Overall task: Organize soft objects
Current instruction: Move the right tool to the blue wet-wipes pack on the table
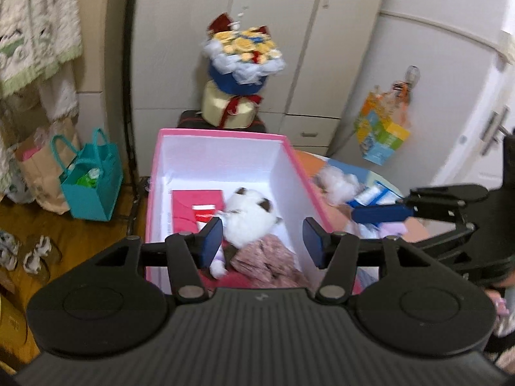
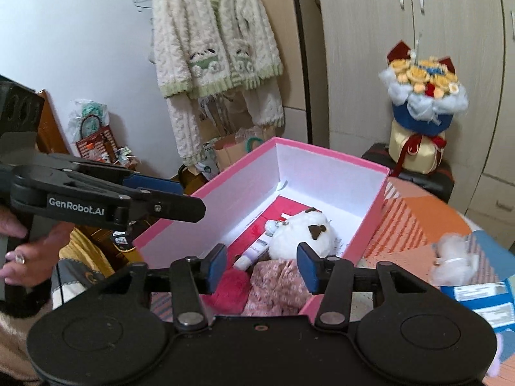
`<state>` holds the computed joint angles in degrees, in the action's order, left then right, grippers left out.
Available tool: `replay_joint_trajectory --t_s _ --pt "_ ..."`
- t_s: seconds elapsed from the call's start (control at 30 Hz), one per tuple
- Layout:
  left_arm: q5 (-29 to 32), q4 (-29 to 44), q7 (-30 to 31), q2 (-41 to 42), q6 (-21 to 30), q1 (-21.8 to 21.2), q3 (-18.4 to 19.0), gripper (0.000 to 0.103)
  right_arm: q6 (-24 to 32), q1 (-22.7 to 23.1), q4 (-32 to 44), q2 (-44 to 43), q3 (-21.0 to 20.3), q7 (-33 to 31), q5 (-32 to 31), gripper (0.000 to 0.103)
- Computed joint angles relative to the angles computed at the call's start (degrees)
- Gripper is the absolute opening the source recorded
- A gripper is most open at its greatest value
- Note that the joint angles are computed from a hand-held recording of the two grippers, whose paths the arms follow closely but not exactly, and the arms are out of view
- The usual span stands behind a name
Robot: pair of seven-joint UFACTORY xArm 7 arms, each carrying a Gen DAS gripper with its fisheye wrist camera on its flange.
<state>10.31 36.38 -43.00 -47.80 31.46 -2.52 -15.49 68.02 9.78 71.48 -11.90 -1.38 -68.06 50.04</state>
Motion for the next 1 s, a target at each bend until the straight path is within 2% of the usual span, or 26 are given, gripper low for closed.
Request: replay_joint_trajectory --t_s 0.17,0.33,0.4,0.43,0.53,0.6,0.63,0.83,1.0 --pt "-1.4 1.02 1.59 -3.19 3.46 -4.48 -1.26 0.058 2.8 -0.95 -2.88 -5.74 -2.35 -3.03 -1.36 0.063" --pt "0.25 3.46 1.26 -4.49 7.76 -5.14 -6.08 0.063 4.27 -1.59 -5.51 -10.64 -5.44 -5.31 -2.92 0.066" --pt "0.44 3.92 0.9 -4.22 7.9 -5.93 -7.18 0.064 3.92 -2.02 -6.63 -12.2 -6.7 -6.21 -3.24 0.079" --pt "0.3 4.18 0.62 -3.73 7.64 -6.34 -7.5 0.064 3.72 -2.28 -7.16 -12.87 -7.53 -6.83 -3.25 0.08" --pt "-0.18 5.11 0.26 -1.17 5.98 -7.85 -8.08 0.065 3.36 -3.21 -7.61 -13.49 -9.47 -7.2 -3.7 0.08" --pt "-0.4 6.01 -0.28 1.22 4.33 -8.36 -8.31 0.075 3.37 -3.89 -7.39 -13.23 -10.7 -7.36 -3.7 0.08" --pt "-0.17 6.59 -0.43 2.61 3.2 -8.41 -8.55 0.076 3.41 -4.29 -6.99 -12.72 -11.36 -7.45 -3.61 0.08" --pt "3.22 10.9 -4.06 11.77 -1.79 -6.24 -10.92 0.076 3.37 -7.31 -3.9 -7.67 -13.7 -8.22 -1.34 0.08" --pt "7.7 13.33 -11.46 19.5 -8.82 -2.57 -12.69 0.076 1.4 -10.6 -1.18 -1.67 -12.99 -10.11 2.63 0.08"
